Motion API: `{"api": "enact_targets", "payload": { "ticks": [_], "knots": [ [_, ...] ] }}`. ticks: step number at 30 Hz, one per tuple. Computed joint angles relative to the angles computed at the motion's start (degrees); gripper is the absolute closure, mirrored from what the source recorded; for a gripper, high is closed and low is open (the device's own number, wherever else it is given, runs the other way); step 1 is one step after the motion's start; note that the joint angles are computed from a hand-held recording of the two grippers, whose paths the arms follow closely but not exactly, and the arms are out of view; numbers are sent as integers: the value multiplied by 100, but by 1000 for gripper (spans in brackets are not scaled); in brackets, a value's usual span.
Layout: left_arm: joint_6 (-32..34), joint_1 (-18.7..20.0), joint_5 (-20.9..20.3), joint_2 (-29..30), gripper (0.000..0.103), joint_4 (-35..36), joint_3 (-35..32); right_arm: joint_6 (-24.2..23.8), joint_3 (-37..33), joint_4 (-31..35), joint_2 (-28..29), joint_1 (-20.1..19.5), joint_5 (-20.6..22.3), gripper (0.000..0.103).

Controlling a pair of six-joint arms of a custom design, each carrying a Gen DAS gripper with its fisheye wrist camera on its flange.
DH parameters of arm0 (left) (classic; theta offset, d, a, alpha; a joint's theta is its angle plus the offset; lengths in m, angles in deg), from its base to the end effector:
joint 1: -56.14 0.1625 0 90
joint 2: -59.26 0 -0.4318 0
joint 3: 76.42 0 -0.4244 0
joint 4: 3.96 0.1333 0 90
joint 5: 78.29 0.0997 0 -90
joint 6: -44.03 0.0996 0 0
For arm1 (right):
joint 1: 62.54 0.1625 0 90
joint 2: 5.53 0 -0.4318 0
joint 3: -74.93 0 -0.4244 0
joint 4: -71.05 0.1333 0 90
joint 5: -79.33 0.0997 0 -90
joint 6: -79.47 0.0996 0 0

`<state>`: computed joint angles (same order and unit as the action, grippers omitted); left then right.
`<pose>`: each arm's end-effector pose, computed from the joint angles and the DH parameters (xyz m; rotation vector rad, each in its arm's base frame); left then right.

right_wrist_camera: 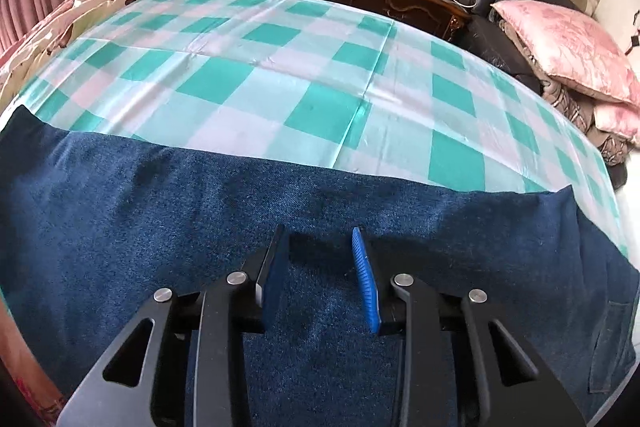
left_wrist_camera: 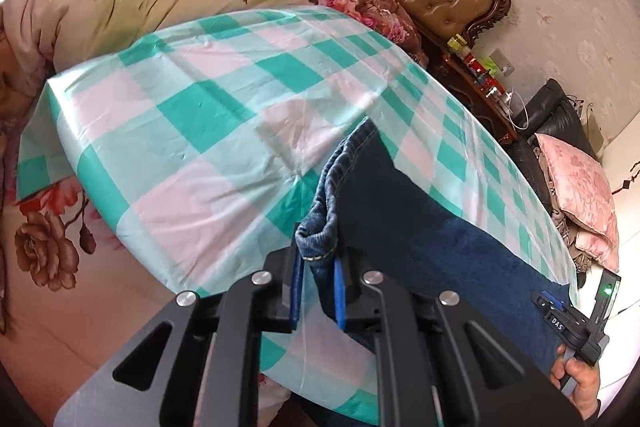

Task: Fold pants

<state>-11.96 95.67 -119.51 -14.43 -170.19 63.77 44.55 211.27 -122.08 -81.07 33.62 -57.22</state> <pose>-0.1759 -0.4151 0.1399 -0.2218 2.5504 -1.0595 0.1073 -0.4256 0.2267 0.4148 -2.1174 0.5709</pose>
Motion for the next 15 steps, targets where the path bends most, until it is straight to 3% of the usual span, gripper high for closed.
{"api": "enact_targets", "payload": {
  "ticks": [5, 7, 8, 9, 15],
  "knots": [
    [-89, -283, 330, -96, 91, 638, -142, 80, -5, 64, -33, -20, 41, 69],
    [-194, -446, 552, -105, 91, 1263, -312, 165, -9, 149, -81, -33, 67, 57],
    [-233, -520, 647, -94, 91, 1529, -389, 252, -1, 270, -162, -57, 139, 44],
    [-276, -587, 727, -91, 91, 1794, -469, 295, 14, 336, -226, -73, 201, 40],
    [-511, -949, 1112, 74, 91, 3122, -996, 266, 108, 399, -493, -119, 294, 40]
  ]
}}
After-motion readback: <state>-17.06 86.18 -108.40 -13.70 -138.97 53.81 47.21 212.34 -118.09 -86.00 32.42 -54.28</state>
